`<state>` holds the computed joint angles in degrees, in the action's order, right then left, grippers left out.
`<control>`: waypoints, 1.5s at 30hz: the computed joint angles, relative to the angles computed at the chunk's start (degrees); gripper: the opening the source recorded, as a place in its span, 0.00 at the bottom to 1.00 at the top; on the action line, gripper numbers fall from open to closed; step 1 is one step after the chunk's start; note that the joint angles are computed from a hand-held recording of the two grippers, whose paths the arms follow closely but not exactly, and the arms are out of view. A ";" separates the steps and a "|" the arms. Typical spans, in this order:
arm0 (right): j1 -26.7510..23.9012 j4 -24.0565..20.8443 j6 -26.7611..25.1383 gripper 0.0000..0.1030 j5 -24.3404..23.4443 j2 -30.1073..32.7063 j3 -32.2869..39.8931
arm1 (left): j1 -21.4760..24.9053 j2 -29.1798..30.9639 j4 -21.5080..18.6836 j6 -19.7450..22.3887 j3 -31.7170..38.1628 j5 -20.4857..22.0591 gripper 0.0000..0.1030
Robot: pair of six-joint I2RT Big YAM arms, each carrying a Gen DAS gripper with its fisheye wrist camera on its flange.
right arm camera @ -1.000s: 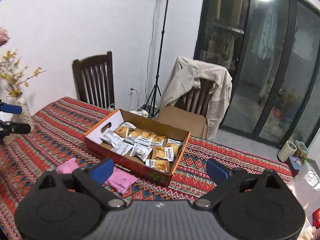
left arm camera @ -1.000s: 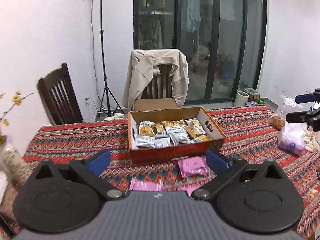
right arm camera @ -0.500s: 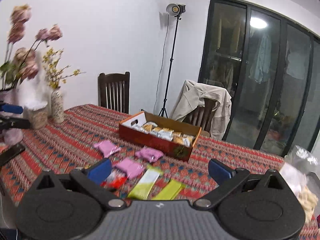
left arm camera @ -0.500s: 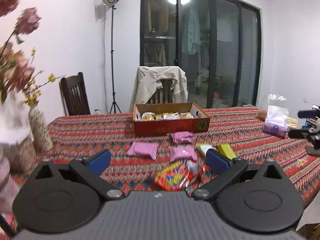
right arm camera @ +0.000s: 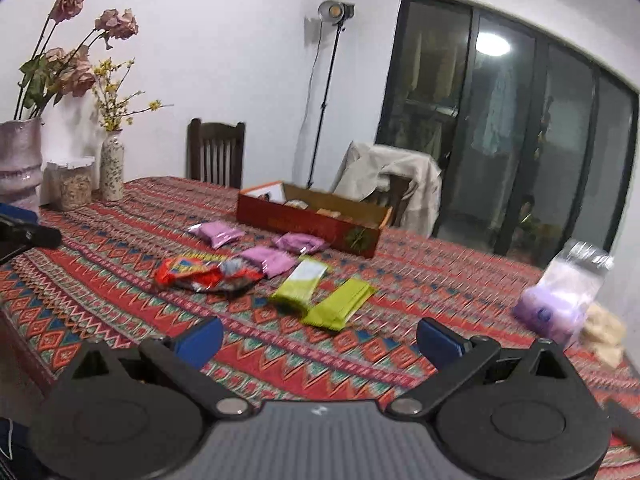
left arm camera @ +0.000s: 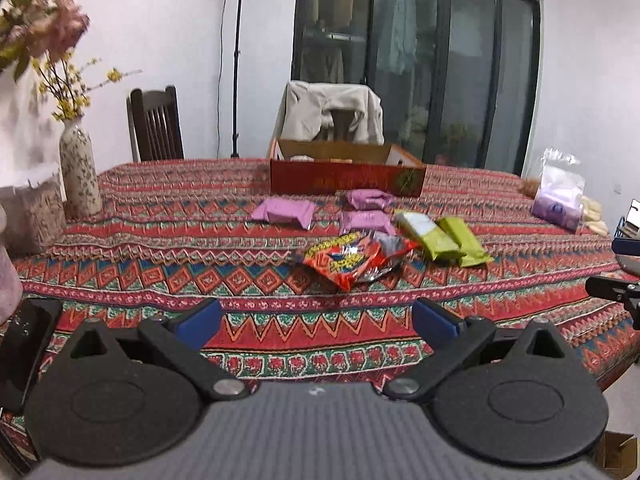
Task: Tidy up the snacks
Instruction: 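Withdraw both tools from the box back toward the snack pile, then grasp a pink packet with left tool while right tool grasps a white-green bar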
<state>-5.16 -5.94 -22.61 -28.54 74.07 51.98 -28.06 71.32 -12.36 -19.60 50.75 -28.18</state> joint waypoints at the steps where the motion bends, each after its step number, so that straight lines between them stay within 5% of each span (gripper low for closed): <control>1: 0.25 -0.19 0.02 1.00 0.44 0.62 0.27 | 0.36 0.66 0.08 -0.10 0.39 0.61 1.00; 13: 3.45 -0.80 5.64 1.00 3.57 10.36 8.51 | 6.58 12.26 -0.26 2.12 10.46 6.37 1.00; 19: 6.00 -2.81 8.80 0.99 5.96 18.36 17.02 | 10.80 21.12 -2.46 8.06 20.59 10.14 1.00; 29: 11.15 -13.16 8.25 0.78 8.43 34.08 37.92 | 16.84 39.62 -8.27 14.89 43.65 12.34 1.00; 37: 12.86 -18.74 9.30 0.59 10.06 42.90 48.87 | 20.24 49.32 -15.60 11.83 56.95 18.04 1.00; 39: 13.10 -18.98 8.57 0.51 10.33 43.72 49.67 | 20.91 49.52 -15.10 10.22 57.00 19.99 1.00; 45: 13.04 -17.56 8.02 0.48 9.37 44.32 49.60 | 21.78 49.78 -12.12 8.79 56.34 21.53 1.00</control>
